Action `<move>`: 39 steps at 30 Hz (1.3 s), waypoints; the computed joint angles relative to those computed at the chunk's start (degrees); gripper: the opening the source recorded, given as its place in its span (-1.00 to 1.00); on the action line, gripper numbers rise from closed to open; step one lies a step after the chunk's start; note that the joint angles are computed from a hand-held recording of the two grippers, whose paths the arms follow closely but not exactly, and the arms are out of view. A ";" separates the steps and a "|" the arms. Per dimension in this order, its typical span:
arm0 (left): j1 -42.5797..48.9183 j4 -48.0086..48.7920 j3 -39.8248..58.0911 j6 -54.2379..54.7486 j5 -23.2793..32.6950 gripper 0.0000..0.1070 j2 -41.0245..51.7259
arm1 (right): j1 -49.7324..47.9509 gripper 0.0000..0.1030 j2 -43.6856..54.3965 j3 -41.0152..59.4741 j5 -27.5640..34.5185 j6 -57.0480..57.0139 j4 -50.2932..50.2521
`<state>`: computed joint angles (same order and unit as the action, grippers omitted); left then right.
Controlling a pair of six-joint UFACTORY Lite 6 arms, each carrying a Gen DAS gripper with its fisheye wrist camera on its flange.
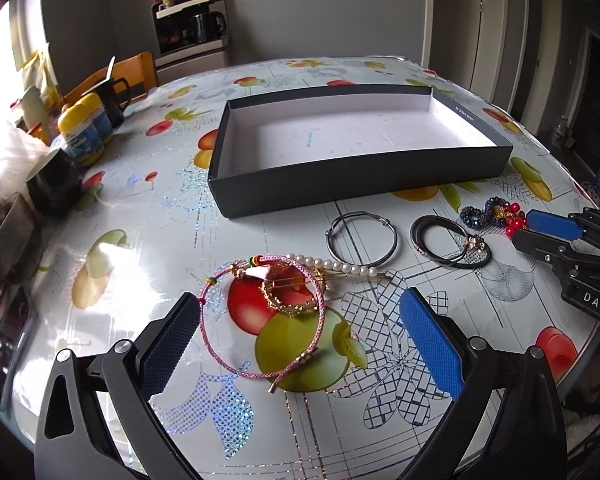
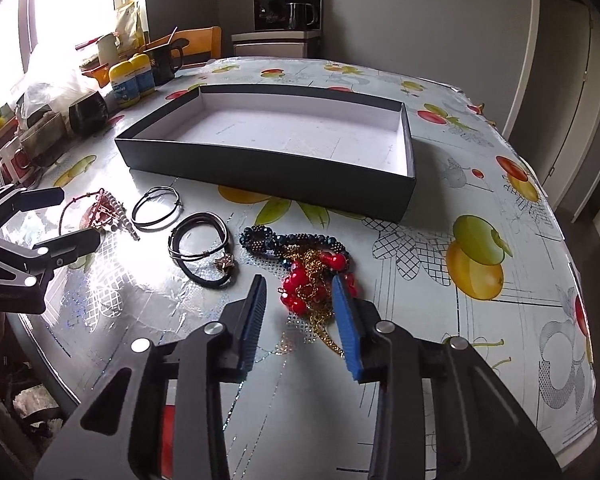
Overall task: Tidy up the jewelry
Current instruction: 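Close the right gripper on the red-bead gold-chain necklace and lift it, then grasp the dark blue beaded bracelet with the left gripper while the right holds the necklace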
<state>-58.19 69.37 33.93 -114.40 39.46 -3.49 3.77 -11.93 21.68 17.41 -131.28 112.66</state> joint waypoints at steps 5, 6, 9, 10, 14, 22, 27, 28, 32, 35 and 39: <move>-0.01 0.25 -0.28 -0.04 0.11 0.90 -0.43 | -0.98 -0.84 -0.68 -0.39 1.06 -0.30 -0.23; -0.02 0.28 -0.28 0.01 0.13 0.90 -0.43 | -1.28 -0.84 -0.99 -0.28 1.41 0.34 -0.98; 0.01 0.36 -0.33 0.14 -0.04 0.90 -0.61 | -2.15 -0.84 -2.83 -0.50 2.25 3.03 -4.07; 0.00 0.42 -0.35 0.17 -0.11 0.90 -0.68 | -2.46 -0.84 -3.56 -0.54 2.49 3.93 -5.09; -0.34 0.70 -0.50 0.17 -0.11 0.90 -1.02 | -3.63 -0.84 -6.32 0.23 3.82 10.13 -11.07; 1.32 4.85 -3.05 -2.29 -5.07 0.90 -5.58 | -7.36 -0.84 -14.40 1.36 8.09 23.28 -23.76; 3.52 7.66 1.79 1.20 -9.44 0.89 -3.19 | -11.40 -0.84 -19.52 1.94 12.77 29.42 -30.32; 3.22 7.82 3.92 2.86 -9.56 0.89 -1.53 | -12.39 -0.84 -20.29 1.92 13.78 29.87 -30.98; 3.25 9.45 13.16 9.12 -12.91 0.87 6.57 | -16.35 -0.84 -22.20 1.73 17.01 30.56 -32.79; 3.81 4.89 21.90 18.25 -14.87 0.74 15.34 | -19.91 -0.84 -22.51 1.76 19.69 30.17 -33.36; 4.69 -3.73 29.70 29.81 -17.39 0.08 23.19 | -23.93 -0.84 -22.34 1.53 22.33 28.76 -33.65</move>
<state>-53.50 65.64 63.63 -84.59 22.07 19.70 -20.16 -34.27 23.21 39.74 -102.52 79.01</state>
